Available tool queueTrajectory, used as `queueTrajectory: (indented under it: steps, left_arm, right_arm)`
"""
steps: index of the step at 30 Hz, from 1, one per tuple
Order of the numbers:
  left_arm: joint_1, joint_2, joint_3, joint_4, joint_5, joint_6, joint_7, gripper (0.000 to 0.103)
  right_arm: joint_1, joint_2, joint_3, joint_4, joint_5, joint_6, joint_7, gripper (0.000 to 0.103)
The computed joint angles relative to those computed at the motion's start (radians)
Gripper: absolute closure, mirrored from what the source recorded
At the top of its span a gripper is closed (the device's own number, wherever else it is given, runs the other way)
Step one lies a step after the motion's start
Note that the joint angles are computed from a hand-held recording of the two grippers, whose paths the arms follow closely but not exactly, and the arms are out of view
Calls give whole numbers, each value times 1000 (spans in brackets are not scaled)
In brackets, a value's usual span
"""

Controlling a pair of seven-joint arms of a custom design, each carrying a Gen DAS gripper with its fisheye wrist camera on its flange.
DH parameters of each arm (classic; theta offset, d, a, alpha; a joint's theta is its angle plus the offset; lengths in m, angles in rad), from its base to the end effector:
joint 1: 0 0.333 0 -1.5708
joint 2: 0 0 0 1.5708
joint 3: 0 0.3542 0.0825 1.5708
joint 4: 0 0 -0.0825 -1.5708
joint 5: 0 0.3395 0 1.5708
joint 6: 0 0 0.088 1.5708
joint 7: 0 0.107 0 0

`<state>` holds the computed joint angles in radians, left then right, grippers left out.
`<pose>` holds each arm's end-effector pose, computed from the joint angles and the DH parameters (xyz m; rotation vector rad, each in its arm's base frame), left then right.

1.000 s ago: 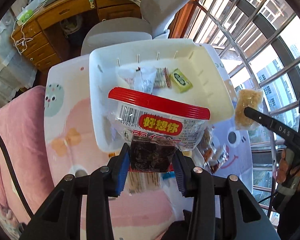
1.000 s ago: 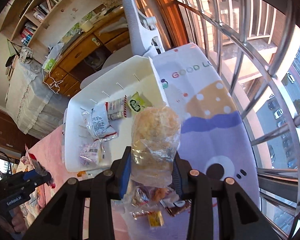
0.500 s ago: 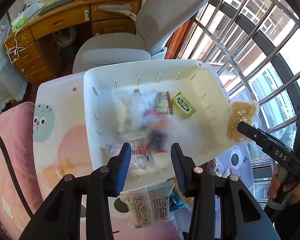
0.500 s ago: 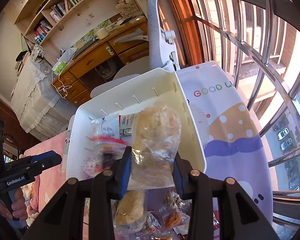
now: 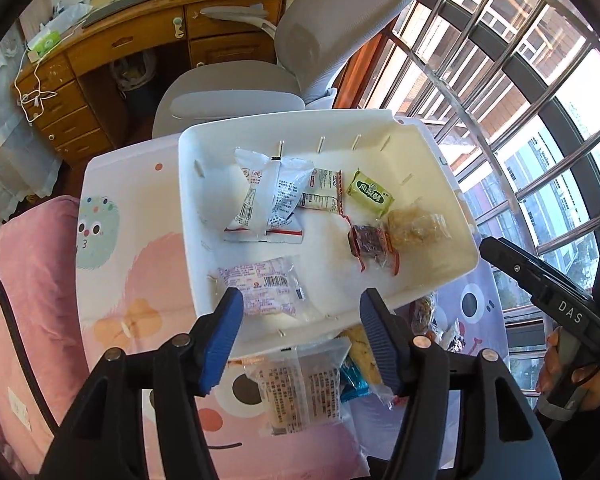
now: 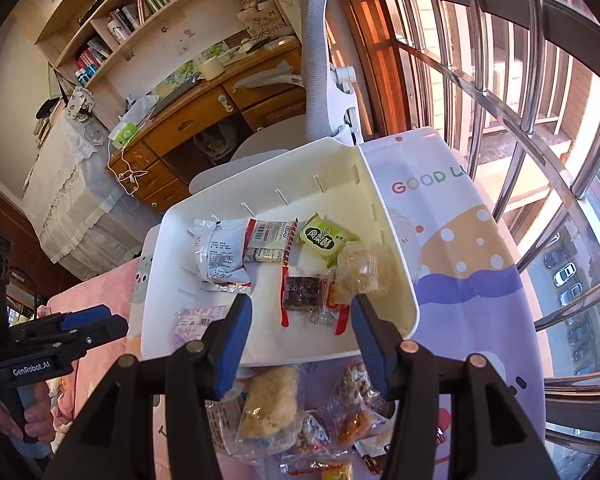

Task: Organize snacks
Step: 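Withdraw both open tools from the basket back over the snack pile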

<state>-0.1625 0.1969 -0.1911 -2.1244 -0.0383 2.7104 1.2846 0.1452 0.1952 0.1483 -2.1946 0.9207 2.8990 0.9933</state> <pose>0.5432 -0.1930 0.4293 -2.0706 2.1226 -0.5658 0.5444 0.1111 0.4060 -1.7823 1.7588 -0.1118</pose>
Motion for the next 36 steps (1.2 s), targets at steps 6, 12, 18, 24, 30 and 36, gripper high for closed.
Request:
queueTrajectory:
  steps: [6, 12, 18, 24, 30, 36]
  left_arm:
    - [-22, -66, 5, -56, 46, 6, -67, 38]
    - [-40, -134, 1, -119, 108, 13, -176, 37]
    - [-52, -206, -14, -198, 208, 21, -349, 37]
    - [-52, -262, -44, -270, 276, 31, -489, 35]
    - [-50, -307, -89, -332, 402, 42, -673, 34]
    - [-69, -323, -116, -364, 451, 26, -791, 34]
  right_arm:
    - [5, -69, -9, -61, 51, -9, -48, 50]
    - [36, -151, -48, -133, 101, -30, -109, 48]
    - [62, -220, -96, -199, 160, -78, -182, 47]
    - [75, -276, -133, -265, 161, -123, -223, 47]
    - [76, -308, -159, -312, 160, -168, -274, 47]
    - [80, -328, -165, -359, 154, -181, -335, 47]
